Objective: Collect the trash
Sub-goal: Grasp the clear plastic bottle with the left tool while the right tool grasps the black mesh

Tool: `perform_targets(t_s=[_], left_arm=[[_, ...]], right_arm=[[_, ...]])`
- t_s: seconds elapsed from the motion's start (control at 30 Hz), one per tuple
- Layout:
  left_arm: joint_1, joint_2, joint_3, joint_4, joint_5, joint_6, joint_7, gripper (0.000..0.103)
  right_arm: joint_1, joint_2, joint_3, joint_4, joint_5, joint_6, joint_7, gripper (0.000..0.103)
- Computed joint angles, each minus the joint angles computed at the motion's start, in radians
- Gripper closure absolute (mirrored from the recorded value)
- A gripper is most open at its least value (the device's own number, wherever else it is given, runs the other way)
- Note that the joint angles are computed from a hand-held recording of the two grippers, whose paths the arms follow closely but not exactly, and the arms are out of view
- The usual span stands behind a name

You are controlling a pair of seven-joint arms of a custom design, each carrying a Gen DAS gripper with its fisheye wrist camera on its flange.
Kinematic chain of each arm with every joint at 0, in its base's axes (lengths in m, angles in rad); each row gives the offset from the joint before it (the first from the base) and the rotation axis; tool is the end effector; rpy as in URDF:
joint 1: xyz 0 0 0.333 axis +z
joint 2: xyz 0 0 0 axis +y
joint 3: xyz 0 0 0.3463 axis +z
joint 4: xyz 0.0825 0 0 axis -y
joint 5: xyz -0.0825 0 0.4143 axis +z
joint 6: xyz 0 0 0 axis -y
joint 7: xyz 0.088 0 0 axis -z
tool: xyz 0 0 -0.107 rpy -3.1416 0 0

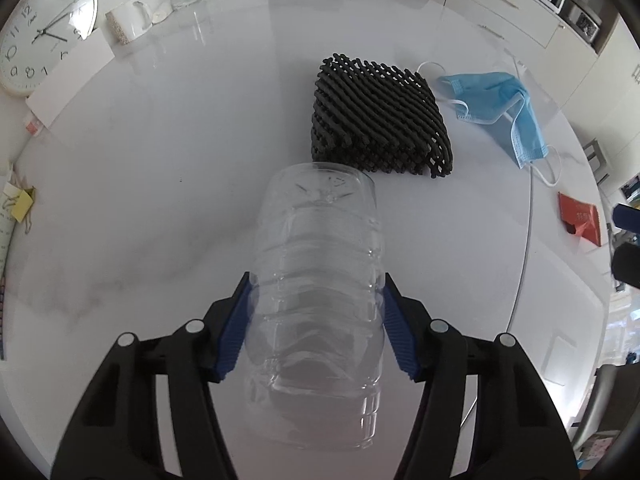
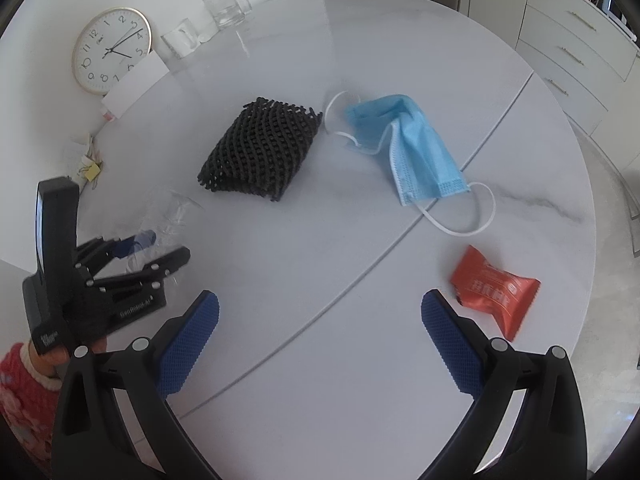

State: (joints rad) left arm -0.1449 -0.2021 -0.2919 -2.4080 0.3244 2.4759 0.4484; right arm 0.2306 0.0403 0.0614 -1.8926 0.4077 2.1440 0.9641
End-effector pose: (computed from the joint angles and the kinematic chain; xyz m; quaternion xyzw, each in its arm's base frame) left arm 0.4587 -0.2180 0.4252 -0.8323 0.5205 -0.1242 0.1447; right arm 0.5917 0.1948 0.5232 -0.8890 0.4074 0.0235 0.2078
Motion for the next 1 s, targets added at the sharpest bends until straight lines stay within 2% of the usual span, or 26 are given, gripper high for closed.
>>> perform_targets(t_s=[0.13,0.27,0.4,0.63,0.83,0.87,0.9,0.93,1.0], left_arm=[[0.014,-0.039,0.002,-0.031,-0.006,0.029,-0.029,0.044],[0.035,-0.082,-0.011,-0.05,0.015,0.013,-0.046,0.044],[0.052,-0.145,-0.01,-0.091,-0.002,0.015,-0.033,0.044],[0.099,-0.223,-0.011,-0.154,-0.042,0.028,-0.006,0.044],[0.133,-0.238,-0.019,-0.183,-0.077,0.054,-0.002,0.044],[0.138,-0.238,-0.023,-0.186,-0.08,0.058,-0.007,0.044],[0.141,-0.237,-0.026,-0.187,-0.083,0.059,-0.01,0.044],[0.144,-0.234,-0.029,-0.186,-0.085,0.06,-0.012,0.044],[0.145,-0.228,-0.03,-0.185,-0.09,0.068,-0.01,0.044]], right_arm=[[0.023,0.049,0.023,0.052,0.009,0.013,0.069,0.002],[0.049,0.13,0.055,0.125,0.028,0.035,0.174,0.002],[0.069,0.218,0.078,0.203,0.028,0.035,0.312,0.002],[0.092,0.313,0.091,0.283,-0.046,0.046,0.563,0.003],[0.08,0.334,0.108,0.292,-0.061,0.041,0.62,0.003],[0.077,0.331,0.113,0.287,-0.06,0.049,0.606,0.005],[0.075,0.33,0.117,0.284,-0.059,0.055,0.592,0.015],[0.075,0.335,0.12,0.29,-0.059,0.054,0.586,0.02],[0.07,0.334,0.125,0.287,-0.053,0.06,0.558,0.039]])
